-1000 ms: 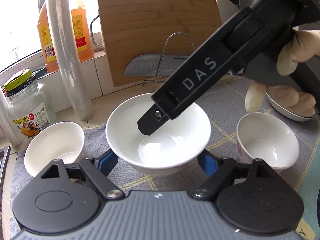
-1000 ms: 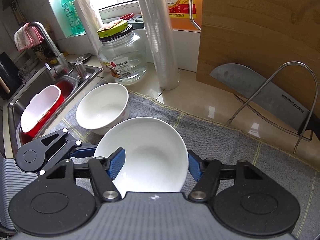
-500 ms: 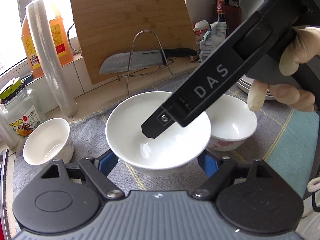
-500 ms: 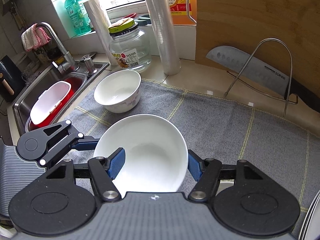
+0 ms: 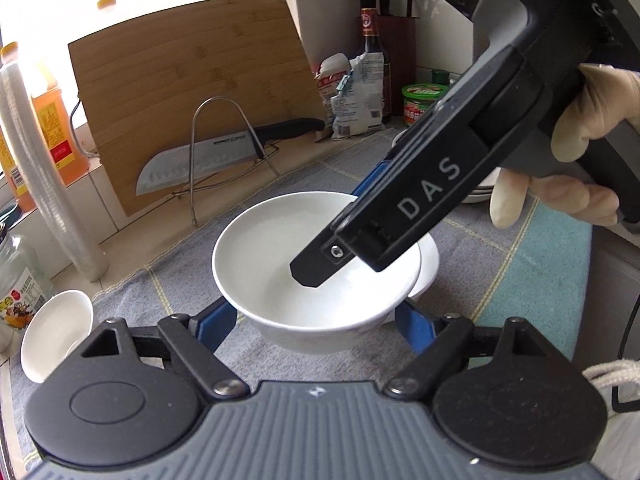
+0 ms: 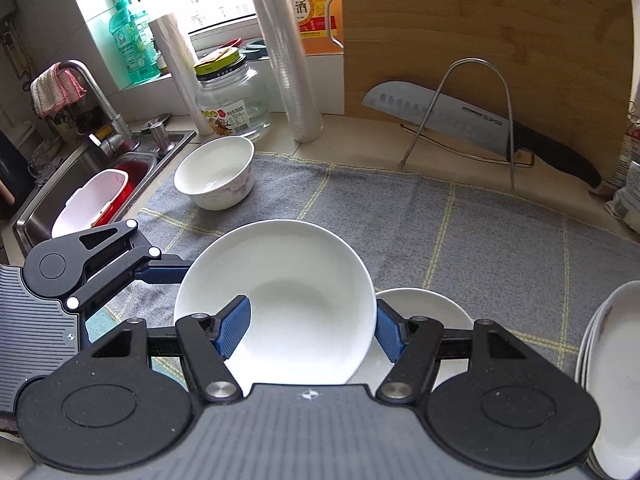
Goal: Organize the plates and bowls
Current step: 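Lift the second bowl and carry it toward the placed bowl, then lower the second bowl into the placed bowl and open the right gripper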
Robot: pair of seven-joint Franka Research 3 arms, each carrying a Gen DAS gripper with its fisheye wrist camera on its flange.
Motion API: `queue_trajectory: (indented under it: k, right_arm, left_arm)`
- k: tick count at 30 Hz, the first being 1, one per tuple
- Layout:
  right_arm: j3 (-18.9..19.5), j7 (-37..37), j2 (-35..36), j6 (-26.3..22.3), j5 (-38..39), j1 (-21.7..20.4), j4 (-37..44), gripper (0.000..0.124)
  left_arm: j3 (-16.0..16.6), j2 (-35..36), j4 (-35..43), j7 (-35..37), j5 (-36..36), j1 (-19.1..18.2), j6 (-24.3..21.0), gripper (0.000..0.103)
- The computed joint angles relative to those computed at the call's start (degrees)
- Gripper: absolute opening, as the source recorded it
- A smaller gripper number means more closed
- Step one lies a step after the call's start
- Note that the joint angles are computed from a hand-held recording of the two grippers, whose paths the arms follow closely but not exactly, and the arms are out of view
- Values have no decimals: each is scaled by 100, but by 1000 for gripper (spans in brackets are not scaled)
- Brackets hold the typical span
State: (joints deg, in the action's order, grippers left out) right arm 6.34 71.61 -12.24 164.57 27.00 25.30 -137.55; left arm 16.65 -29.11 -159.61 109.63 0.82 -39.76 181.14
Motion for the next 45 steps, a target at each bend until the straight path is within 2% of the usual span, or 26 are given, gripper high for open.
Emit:
queue_trajectory:
  k: [6,11,16,22,34,45]
  right_arm:
    - [185,740,-217,174,-747,-434,-225,72]
    - [209,1193,-230,241,-1180,-633,-292,72]
    - [234,1509,-176,231,-1505,-753,-324,72]
    - [94,1539,-106,173,-1409,-663,-333,72]
    - [86,1625,-34,107,-1448,-677,-312,72]
    - [47,1562,-2,95,-1383,-652,-305,72]
  left_arm:
    - [944,302,259,321,-114,-1157,293,86]
    - [1624,538,482,466,-119,-1932,369,86]
    - [2146,621,613,701,-265,-2513,304,86]
    - [2262,689,672,1026,-565,-2692,183,86]
    - [2365,756,732,1734,-1343,-2912,88,86]
    - [2329,842,886,2205,-1968,-2953,-111,89]
